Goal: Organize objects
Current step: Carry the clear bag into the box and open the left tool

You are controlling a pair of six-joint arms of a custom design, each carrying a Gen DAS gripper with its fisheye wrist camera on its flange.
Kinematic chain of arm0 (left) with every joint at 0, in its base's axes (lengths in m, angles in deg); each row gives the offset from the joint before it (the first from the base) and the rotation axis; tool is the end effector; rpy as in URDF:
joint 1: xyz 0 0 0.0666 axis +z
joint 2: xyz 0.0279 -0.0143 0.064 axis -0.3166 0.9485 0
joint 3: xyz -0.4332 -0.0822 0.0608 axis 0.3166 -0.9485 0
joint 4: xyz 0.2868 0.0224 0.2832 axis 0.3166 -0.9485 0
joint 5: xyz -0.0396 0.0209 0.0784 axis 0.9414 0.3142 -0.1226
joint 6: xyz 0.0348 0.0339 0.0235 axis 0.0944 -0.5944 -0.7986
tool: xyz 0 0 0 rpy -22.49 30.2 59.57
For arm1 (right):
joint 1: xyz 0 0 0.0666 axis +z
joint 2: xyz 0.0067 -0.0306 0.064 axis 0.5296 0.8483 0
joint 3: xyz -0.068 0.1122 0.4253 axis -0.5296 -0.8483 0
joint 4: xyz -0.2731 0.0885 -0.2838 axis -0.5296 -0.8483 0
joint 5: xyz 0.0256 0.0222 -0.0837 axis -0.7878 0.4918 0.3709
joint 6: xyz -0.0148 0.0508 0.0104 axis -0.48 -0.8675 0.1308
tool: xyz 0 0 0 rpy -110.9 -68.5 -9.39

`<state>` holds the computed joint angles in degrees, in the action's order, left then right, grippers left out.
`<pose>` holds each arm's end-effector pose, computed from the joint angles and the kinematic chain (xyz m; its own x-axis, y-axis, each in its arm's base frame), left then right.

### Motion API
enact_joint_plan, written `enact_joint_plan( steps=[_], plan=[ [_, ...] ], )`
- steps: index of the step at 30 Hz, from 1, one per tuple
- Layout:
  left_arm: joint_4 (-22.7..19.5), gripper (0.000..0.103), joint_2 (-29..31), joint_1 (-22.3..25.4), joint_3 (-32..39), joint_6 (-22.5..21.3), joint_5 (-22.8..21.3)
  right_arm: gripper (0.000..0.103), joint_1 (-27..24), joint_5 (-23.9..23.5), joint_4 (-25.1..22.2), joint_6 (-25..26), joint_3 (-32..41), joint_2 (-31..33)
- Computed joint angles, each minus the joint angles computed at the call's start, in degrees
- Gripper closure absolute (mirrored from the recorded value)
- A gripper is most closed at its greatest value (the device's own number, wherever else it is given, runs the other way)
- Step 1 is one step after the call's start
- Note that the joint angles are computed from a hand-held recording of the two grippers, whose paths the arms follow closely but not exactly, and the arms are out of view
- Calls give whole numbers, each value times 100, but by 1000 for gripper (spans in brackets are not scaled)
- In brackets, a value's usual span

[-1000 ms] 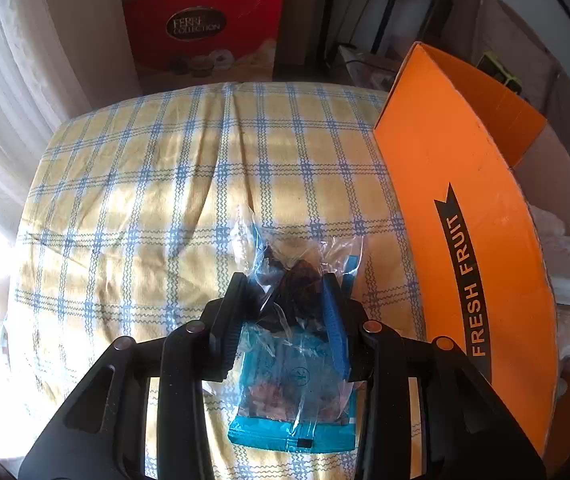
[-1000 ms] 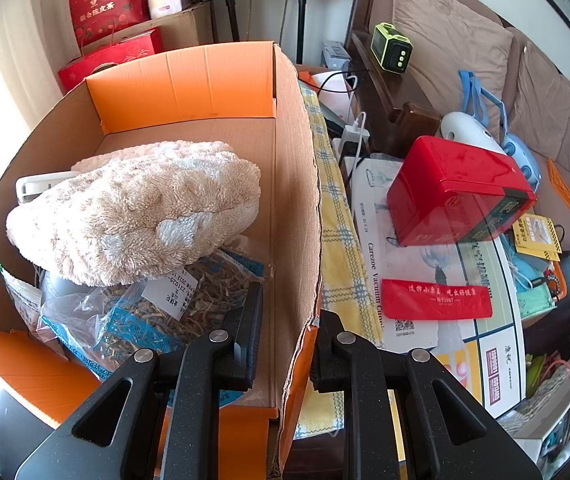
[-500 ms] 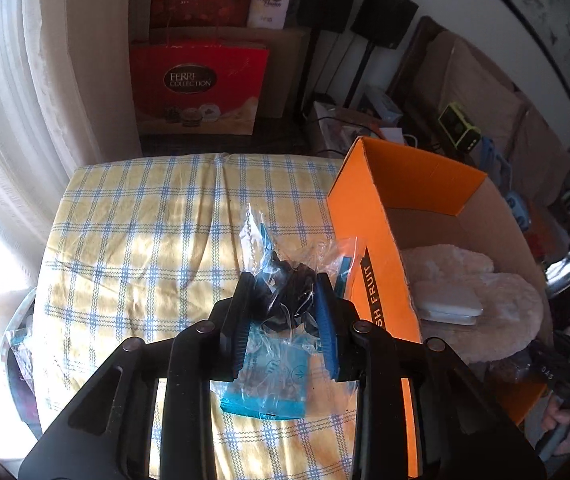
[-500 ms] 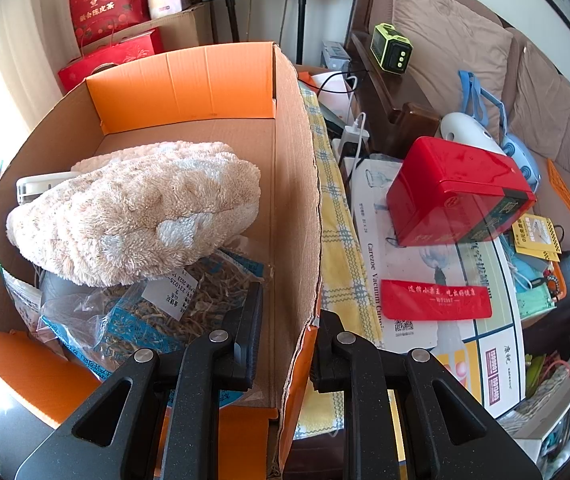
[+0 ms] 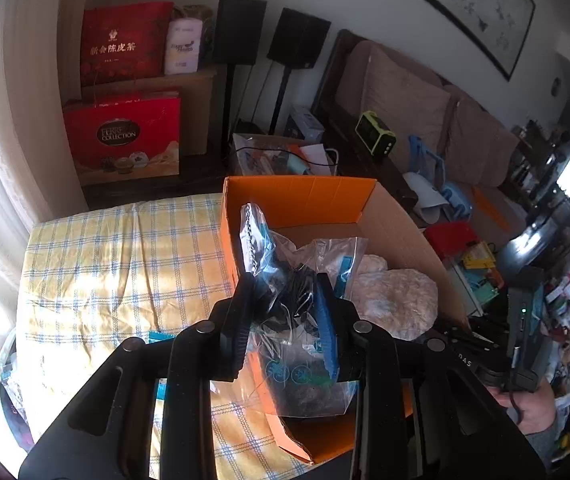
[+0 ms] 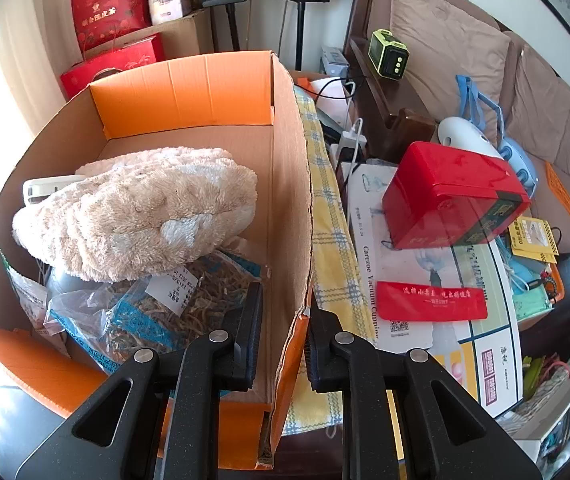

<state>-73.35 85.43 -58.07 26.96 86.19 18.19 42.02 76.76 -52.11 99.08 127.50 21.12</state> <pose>0.3966 -0.3143 0.3998 -0.7310 -0.2081 -0.6499 -0.0466 0.9654 -0.2567 0.4676 0.0857 0.2899 -0.7740 -0.3274 -0.5419 -0.3734 0.9273 -0.0270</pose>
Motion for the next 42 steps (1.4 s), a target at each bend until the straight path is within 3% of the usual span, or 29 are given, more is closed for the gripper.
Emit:
enact_joint_plan(
  steps=[23, 25, 27, 32, 42],
  plan=[
    [-348, 74, 996, -362, 716, -106, 362, 91, -107, -149, 35, 47, -88, -141],
    [-310, 65, 997, -359, 691, -96, 378, 91, -106, -144, 38, 46, -90, -141],
    [-254, 48, 952, -358, 642, -41, 348, 91, -108, -152, 33, 41, -88, -140],
    [-90, 40, 713, -292, 469, 48, 332, 91, -103, -139, 33, 43, -92, -148],
    [-117, 26, 87, -33, -206, 354, -232, 91, -104, -129, 36, 49, -96, -147]
  ],
)
